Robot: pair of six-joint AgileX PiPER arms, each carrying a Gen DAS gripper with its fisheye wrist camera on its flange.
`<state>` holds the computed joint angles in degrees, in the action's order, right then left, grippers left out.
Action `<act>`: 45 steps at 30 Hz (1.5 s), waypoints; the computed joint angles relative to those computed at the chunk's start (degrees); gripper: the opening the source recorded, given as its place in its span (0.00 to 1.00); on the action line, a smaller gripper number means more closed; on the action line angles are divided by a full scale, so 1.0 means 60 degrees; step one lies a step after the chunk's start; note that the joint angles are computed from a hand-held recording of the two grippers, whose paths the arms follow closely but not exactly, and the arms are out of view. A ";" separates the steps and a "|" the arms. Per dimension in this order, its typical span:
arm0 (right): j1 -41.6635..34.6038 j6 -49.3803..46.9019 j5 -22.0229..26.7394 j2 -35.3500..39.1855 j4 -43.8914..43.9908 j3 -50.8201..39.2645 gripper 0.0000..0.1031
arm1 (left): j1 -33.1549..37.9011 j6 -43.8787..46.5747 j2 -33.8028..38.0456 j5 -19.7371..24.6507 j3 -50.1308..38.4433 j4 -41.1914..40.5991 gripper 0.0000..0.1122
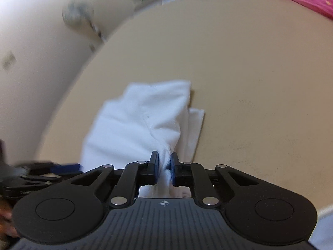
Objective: Fold small clothes
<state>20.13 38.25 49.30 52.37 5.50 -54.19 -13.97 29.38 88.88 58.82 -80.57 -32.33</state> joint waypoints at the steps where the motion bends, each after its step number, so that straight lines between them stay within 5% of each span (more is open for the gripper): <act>1: -0.0423 -0.0533 0.0194 -0.0316 0.0559 0.0107 0.11 | -0.0104 -0.0020 0.0010 -0.0011 0.0013 0.0212 0.38; 6: -0.0001 -0.1356 0.2061 0.0510 0.0269 -0.0010 0.13 | -0.1468 -0.0583 0.0287 -0.0120 0.0238 0.2921 0.38; 9: -0.0079 -0.0446 0.1075 0.0198 -0.0444 -0.0020 0.25 | -0.1426 -0.0486 0.0299 -0.0023 0.0155 0.3055 0.39; 11: -0.0559 0.0688 0.0323 0.0039 -0.0926 0.0071 0.50 | -0.1341 -0.0581 0.0435 0.0088 -0.0004 0.3063 0.42; 14: -0.2155 0.0361 -0.0525 0.0749 0.0305 0.0118 0.51 | -0.1188 -0.0484 0.0434 0.0005 0.0109 0.2835 0.45; 18: -0.2323 0.0571 -0.0652 0.2547 0.0787 -0.0338 0.51 | -0.0915 -0.0530 0.0329 0.0082 0.0204 0.2643 0.55; 19: -0.2333 0.0820 -0.0945 0.2711 0.1050 -0.0232 0.47 | -0.0856 -0.0621 0.0334 0.0154 0.0189 0.2609 0.56; 20: -0.2512 0.0702 -0.1285 0.2839 0.1623 -0.0126 0.17 | -0.0794 -0.0697 0.0391 0.0220 0.0126 0.2546 0.57; 21: -0.2397 0.0884 -0.1807 0.2831 0.1815 0.0029 0.03 | -0.0743 -0.0746 0.0446 0.0262 0.0058 0.2480 0.57; 23: -0.1737 0.1619 -0.3502 0.2504 0.1052 0.0410 0.03 | -0.0736 -0.0796 0.0419 0.0162 0.0050 0.2391 0.57; 25: -0.1130 0.2144 -0.3939 0.2156 -0.0857 0.0122 0.03 | -0.0737 -0.0776 0.0411 0.0095 0.0018 0.2311 0.57; 29: -0.0773 0.3908 -0.1320 0.3391 -0.2648 -0.0711 0.04 | -0.0848 -0.1087 0.0652 0.0298 -0.0168 0.2492 0.58; 32: -0.0050 0.5144 -0.0287 0.3381 -0.4572 -0.1036 0.10 | -0.0864 -0.1156 0.0640 0.0314 -0.0245 0.2516 0.58; 33: 0.0281 0.5454 -0.0089 0.3196 -0.5232 -0.1089 0.14 | -0.0808 -0.1157 0.0612 0.0316 -0.0268 0.2423 0.58; 34: 0.0481 0.5486 -0.0179 0.2877 -0.5510 -0.1016 0.29 | -0.0729 -0.1162 0.0574 0.0292 -0.0291 0.2321 0.58; 35: 0.0562 0.5328 -0.0521 0.2548 -0.5406 -0.0867 0.41 | -0.0614 -0.1158 0.0512 0.0241 -0.0287 0.2212 0.58; 38: 0.0477 0.2911 -0.1937 0.1833 -0.3098 -0.0307 0.42 | -0.0296 -0.1332 0.0482 0.0122 -0.0437 0.1867 0.57; 40: 0.0727 0.1001 -0.1126 0.2063 -0.1942 -0.0518 0.41 | -0.0141 -0.1526 0.0547 0.0116 -0.0571 0.1701 0.57; 43: 0.1674 0.0425 0.1096 0.3459 -0.2653 -0.1097 0.43 | -0.0147 -0.1936 0.0524 -0.0047 -0.0599 0.1821 0.57; 45: 0.2208 0.1066 0.1053 0.3423 -0.3570 -0.1160 0.43 | -0.0155 -0.2171 0.0368 -0.0181 -0.0503 0.1898 0.57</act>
